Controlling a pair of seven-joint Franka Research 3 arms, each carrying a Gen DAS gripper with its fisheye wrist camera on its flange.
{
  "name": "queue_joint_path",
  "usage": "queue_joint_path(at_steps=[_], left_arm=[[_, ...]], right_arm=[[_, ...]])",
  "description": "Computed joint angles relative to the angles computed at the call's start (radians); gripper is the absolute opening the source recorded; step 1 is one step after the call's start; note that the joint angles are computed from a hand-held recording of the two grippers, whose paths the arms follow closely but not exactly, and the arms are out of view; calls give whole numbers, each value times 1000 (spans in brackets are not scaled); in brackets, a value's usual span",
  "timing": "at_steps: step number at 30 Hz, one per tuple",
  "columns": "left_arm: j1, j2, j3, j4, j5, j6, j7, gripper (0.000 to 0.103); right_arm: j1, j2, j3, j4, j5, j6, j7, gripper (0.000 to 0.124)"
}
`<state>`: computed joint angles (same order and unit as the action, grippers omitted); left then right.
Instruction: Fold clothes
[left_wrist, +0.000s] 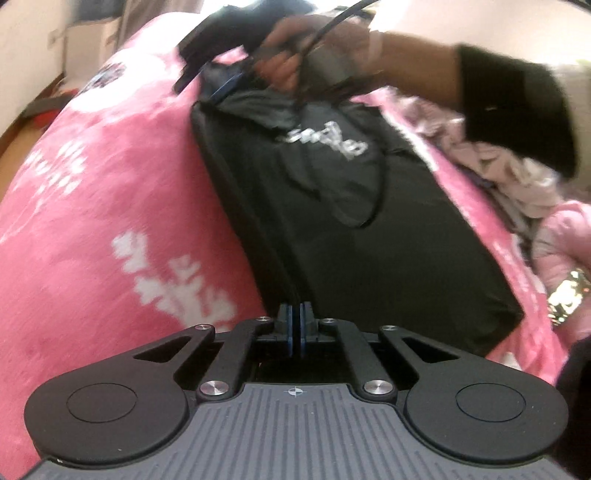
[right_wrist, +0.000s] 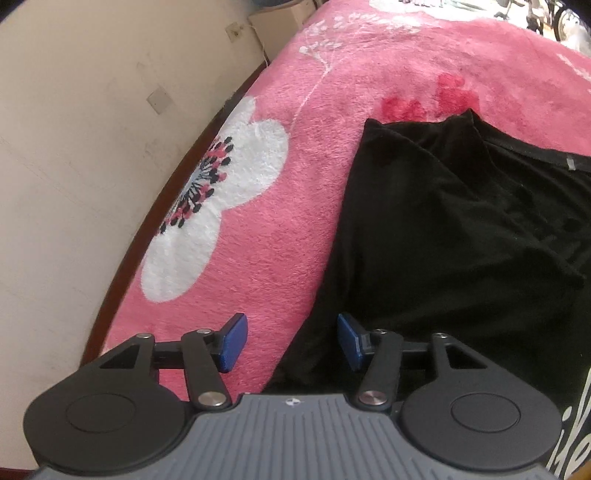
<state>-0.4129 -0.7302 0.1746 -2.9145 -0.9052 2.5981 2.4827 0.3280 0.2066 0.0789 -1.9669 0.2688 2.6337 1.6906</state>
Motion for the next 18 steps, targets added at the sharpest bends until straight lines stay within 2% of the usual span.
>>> queue_joint_path(at_steps=[4, 8, 11, 18], left_arm=[[-40, -5, 21, 8, -42, -15, 81, 1], [-52, 21, 19, 29, -96, -33, 147, 1], [-43, 36, 6, 44, -138, -58, 192, 1], [-41, 82, -58, 89, -279, -102, 302, 1]], right_arm=[[13, 1, -17, 6, -73, -14, 34, 30], [-16, -8, -9, -11, -16, -2, 1, 7], [-39, -29, 2, -36, 61, 21, -49, 6], [-82, -114, -20, -88, 128, 58, -154, 5]])
